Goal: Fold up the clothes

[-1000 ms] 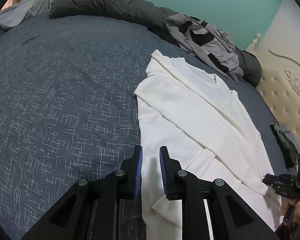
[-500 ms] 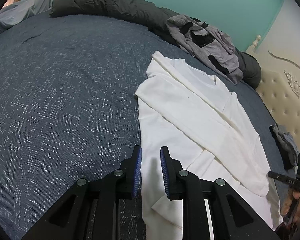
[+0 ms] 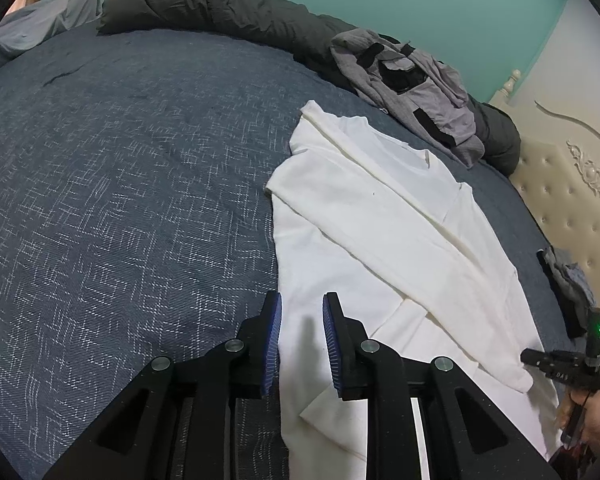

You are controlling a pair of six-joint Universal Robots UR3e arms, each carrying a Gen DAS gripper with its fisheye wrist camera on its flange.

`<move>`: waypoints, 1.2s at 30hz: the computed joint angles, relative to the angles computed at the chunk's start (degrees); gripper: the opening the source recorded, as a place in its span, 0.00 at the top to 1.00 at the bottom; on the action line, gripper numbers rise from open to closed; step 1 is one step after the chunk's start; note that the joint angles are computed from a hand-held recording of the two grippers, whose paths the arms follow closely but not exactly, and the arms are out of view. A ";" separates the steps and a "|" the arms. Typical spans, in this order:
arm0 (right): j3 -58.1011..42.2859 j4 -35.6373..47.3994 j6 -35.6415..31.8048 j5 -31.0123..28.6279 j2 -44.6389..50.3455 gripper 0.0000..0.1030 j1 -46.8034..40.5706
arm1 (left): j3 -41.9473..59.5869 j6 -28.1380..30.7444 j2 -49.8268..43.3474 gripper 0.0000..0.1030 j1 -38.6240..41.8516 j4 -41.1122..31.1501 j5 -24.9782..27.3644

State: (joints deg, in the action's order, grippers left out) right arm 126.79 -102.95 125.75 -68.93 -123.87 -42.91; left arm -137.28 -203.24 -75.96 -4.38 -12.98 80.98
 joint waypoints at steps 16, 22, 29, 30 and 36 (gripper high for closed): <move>-1.24 7.05 -10.61 3.82 -6.39 1.00 -5.60 | 0.11 -0.11 -0.66 0.73 -0.04 0.44 0.00; -6.32 10.55 -8.75 4.68 -0.56 1.00 -6.66 | 0.07 -0.26 -0.63 0.73 -0.02 0.52 -0.08; -6.28 10.90 -4.52 0.76 0.83 0.88 -5.04 | 0.32 0.01 -0.62 0.72 0.01 0.48 -0.41; -5.95 10.31 -3.99 0.17 1.01 0.86 -4.65 | 0.38 0.04 -0.63 0.72 -0.01 0.45 -0.44; -5.53 10.50 -2.13 0.36 1.98 0.77 -5.97 | 0.31 -0.13 -0.36 0.71 0.08 0.23 -0.62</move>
